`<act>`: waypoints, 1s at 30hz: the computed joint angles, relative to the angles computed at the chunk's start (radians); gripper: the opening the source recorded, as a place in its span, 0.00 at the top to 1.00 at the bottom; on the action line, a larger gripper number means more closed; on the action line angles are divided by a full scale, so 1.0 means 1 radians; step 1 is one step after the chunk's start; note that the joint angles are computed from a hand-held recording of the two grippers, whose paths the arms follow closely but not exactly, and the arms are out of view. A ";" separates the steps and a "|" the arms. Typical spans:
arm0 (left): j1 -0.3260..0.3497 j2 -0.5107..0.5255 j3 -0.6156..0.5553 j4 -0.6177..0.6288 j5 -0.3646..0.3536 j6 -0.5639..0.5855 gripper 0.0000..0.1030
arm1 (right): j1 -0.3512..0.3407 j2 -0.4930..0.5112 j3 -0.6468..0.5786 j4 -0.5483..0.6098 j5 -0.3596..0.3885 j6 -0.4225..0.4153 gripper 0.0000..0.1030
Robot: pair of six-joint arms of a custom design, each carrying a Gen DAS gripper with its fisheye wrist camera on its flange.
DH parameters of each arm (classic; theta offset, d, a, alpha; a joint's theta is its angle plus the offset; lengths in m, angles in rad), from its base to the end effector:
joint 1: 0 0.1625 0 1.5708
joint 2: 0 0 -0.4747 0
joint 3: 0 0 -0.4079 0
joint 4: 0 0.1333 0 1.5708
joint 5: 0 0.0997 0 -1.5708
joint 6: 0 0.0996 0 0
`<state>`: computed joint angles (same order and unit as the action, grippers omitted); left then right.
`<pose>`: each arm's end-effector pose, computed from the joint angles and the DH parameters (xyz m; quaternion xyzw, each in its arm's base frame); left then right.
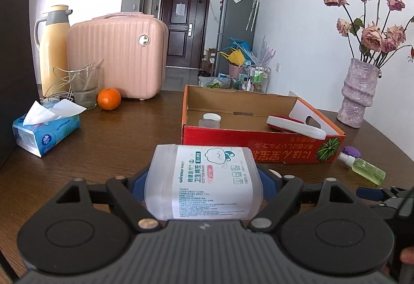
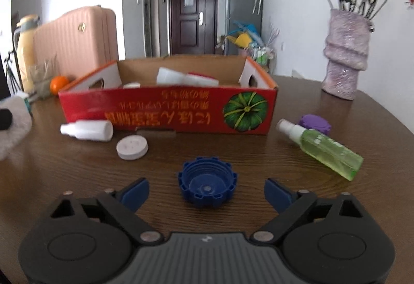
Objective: Organize rigid objects
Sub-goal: 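Grasp the blue screw cap with the right gripper while the left gripper holds the container, then carry the wipes container and blue cap over the cardboard box with both grippers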
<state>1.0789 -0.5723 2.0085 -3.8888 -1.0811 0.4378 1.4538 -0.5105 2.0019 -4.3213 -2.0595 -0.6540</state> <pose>-0.1175 -0.6007 0.0364 0.3009 0.8307 -0.4198 0.2079 0.0205 -0.5671 0.0558 0.0707 -0.7940 0.4558 0.3960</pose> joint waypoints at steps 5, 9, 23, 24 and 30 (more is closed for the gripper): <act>0.002 -0.002 0.001 0.001 -0.005 -0.001 0.19 | -0.004 -0.002 -0.023 0.037 -0.003 0.009 0.18; 0.002 -0.003 0.001 0.003 -0.004 -0.004 0.19 | -0.012 -0.014 -0.014 0.060 0.014 0.033 0.33; 0.001 0.006 -0.005 -0.005 0.004 0.003 0.19 | -0.020 -0.007 0.011 -0.015 0.078 0.041 0.48; 0.001 0.007 -0.005 -0.006 0.004 0.003 0.19 | -0.020 -0.006 0.018 -0.035 0.089 0.041 0.48; 0.001 0.010 -0.005 -0.009 0.009 0.007 0.19 | -0.015 0.012 0.065 -0.180 0.162 0.024 0.48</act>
<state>1.0798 -0.5625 2.0032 -3.8981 -1.0723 0.4445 1.4391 -0.4986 2.0665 -4.5009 -1.8973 -0.6304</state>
